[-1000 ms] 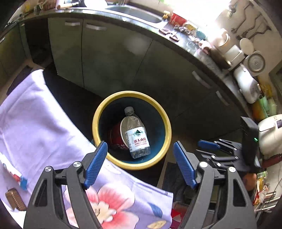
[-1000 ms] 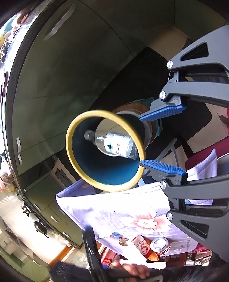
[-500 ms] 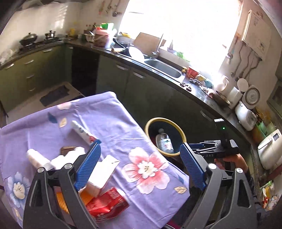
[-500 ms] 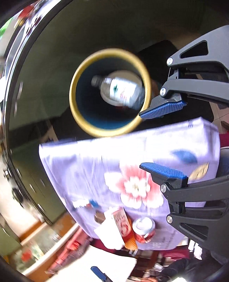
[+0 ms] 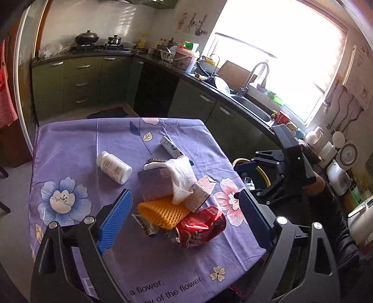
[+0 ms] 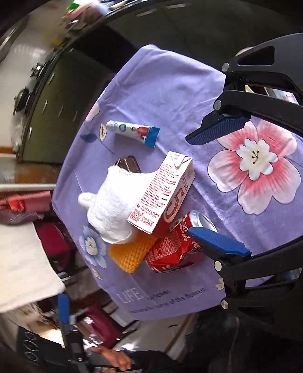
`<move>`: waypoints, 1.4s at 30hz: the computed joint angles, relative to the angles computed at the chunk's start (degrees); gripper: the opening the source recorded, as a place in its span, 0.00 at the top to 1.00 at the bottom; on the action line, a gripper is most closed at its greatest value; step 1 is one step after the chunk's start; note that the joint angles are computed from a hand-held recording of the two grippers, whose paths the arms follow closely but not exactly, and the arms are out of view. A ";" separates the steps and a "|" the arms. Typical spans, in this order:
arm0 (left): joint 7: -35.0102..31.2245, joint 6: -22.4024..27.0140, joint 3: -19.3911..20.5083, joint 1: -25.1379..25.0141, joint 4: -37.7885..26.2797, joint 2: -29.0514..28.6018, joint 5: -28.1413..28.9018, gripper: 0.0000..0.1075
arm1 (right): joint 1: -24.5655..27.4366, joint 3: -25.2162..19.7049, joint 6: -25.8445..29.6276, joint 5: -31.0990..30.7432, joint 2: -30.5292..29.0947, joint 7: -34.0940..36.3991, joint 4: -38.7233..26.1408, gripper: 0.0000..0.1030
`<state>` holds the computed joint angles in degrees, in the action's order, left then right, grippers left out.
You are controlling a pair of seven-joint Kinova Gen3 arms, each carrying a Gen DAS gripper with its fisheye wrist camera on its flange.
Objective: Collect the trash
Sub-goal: 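Reach the right gripper to the white milk carton and grasp it, then carry the milk carton over the bin and open the right gripper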
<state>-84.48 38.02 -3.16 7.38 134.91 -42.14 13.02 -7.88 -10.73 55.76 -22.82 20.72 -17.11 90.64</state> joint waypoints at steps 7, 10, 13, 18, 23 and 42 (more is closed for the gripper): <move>0.39 0.16 -0.70 -1.92 2.86 -3.38 -1.85 0.17 | -4.85 -0.98 -3.75 9.69 5.10 6.15 -2.51 0.23; -0.03 -1.06 -2.75 -1.17 4.06 -2.86 -1.34 0.17 | -5.91 -0.95 -1.64 11.29 8.15 6.30 -6.12 0.23; -0.23 -2.12 -3.27 -1.18 4.89 -1.85 -1.06 0.17 | -6.89 -0.96 0.70 12.53 10.47 6.17 -9.16 0.23; -1.44 -3.90 -5.49 0.09 5.81 -0.16 -0.05 0.16 | -7.16 -1.06 5.62 12.39 13.73 5.71 -13.55 0.26; -2.65 -4.66 -7.33 0.79 6.39 0.99 0.97 0.16 | -7.14 -0.96 9.16 11.69 15.20 5.21 -15.95 0.47; -3.10 -2.80 -4.48 -0.11 6.47 -0.94 1.16 0.15 | 7.11 3.23 0.37 -0.76 5.94 -0.27 -4.04 0.67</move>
<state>-87.57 35.22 -7.64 7.28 141.38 -43.07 14.17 -0.77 -7.51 56.13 -23.58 26.65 -17.38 86.59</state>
